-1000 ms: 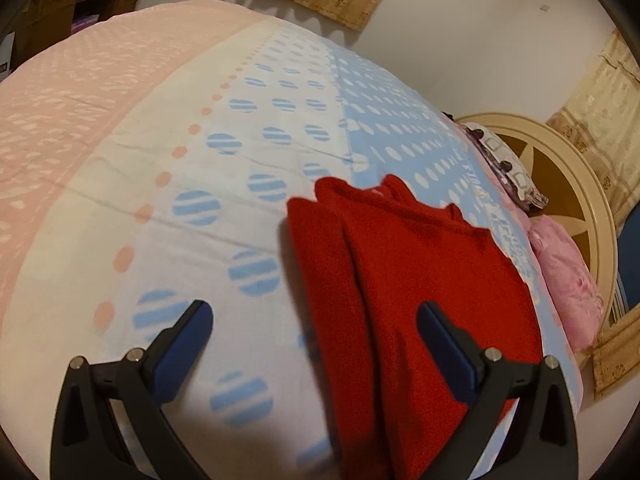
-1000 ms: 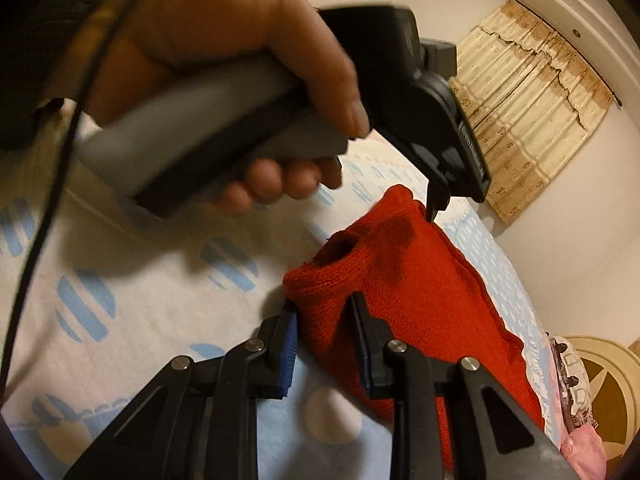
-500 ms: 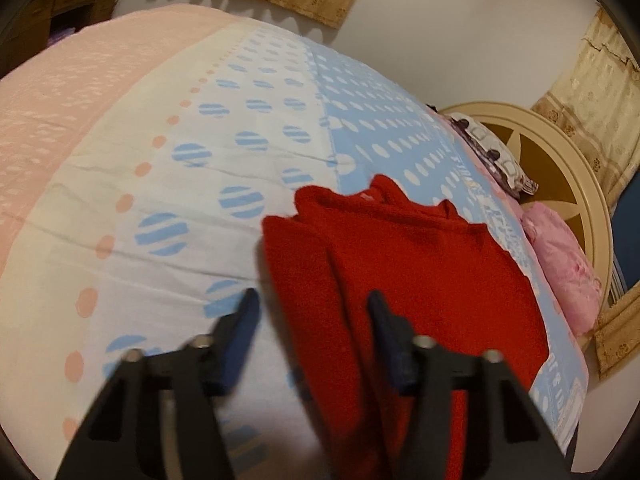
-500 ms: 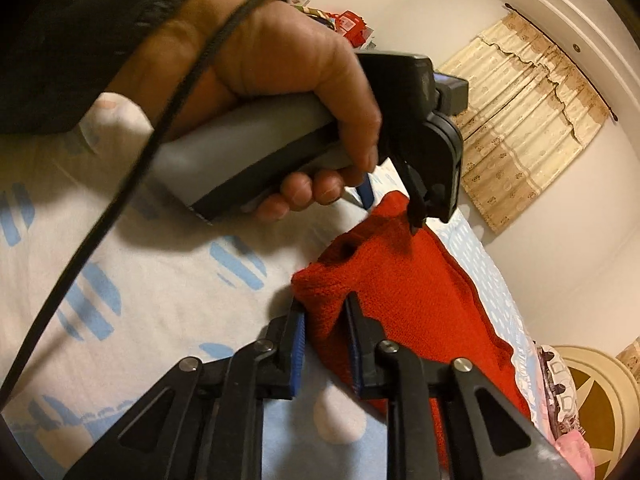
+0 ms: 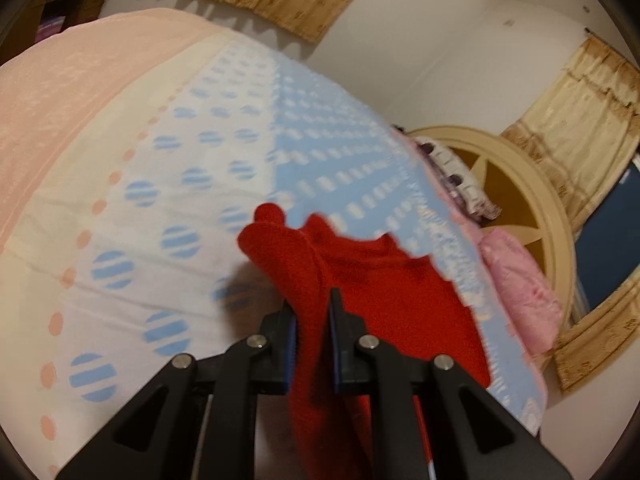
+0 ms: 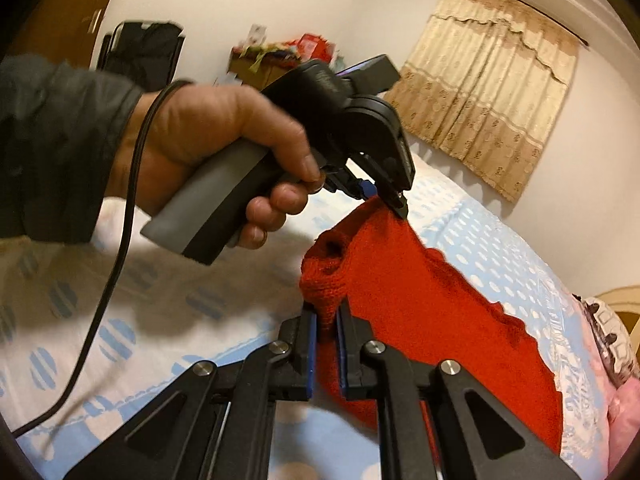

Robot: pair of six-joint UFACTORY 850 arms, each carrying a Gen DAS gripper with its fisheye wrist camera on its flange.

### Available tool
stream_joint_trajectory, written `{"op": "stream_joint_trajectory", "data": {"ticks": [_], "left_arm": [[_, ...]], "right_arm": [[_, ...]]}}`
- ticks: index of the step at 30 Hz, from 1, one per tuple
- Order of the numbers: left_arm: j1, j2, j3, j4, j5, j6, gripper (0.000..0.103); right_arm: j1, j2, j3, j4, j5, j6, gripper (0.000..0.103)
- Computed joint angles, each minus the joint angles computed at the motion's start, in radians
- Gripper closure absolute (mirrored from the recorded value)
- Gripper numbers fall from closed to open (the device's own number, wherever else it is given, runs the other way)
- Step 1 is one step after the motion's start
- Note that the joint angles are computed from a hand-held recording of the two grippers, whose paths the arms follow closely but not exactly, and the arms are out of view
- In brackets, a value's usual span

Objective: Fold small clothes
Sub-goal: 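Lift the folded edge with both tools and fold it over again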

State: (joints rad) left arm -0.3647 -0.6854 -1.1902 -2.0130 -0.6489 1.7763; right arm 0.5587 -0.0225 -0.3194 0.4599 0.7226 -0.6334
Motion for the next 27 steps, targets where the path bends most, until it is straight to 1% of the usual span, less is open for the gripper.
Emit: {"op": "stream_joint_trajectory", "data": {"ticks": [4,6,8,13,15,16,23,27], "left_arm": [[-0.028,0.013,-0.017,-0.026,0.0,0.008,0.089],[-0.047,0.013,-0.034,-0.036,0.008,0.004,0.089],[-0.06,0.009,-0.047,-0.048,0.009,0.004,0.089],[-0.106,-0.01,-0.095,-0.085,0.043,-0.003,0.089],[-0.123,-0.02,-0.115,-0.089,0.055,-0.005,0.089],[-0.136,-0.028,-0.132,-0.084,0.062,-0.011,0.089],[-0.205,-0.077,-0.236,-0.022,0.095,-0.074,0.089],[-0.247,-0.117,-0.307,0.025,0.11,-0.12,0.089]], "right_arm": [[-0.066,0.068,0.024,-0.088,-0.017,0.076,0.096],[-0.117,0.1,0.032,-0.166,-0.042,0.146,0.096],[-0.164,0.125,0.042,-0.218,-0.049,0.194,0.096],[-0.279,0.174,0.065,-0.334,-0.059,0.296,0.096],[-0.338,0.188,0.075,-0.398,-0.06,0.352,0.096],[-0.355,0.195,0.08,-0.414,-0.062,0.371,0.096],[-0.534,0.236,0.099,-0.606,-0.081,0.532,0.096],[-0.609,0.254,0.108,-0.668,-0.086,0.585,0.096]]}}
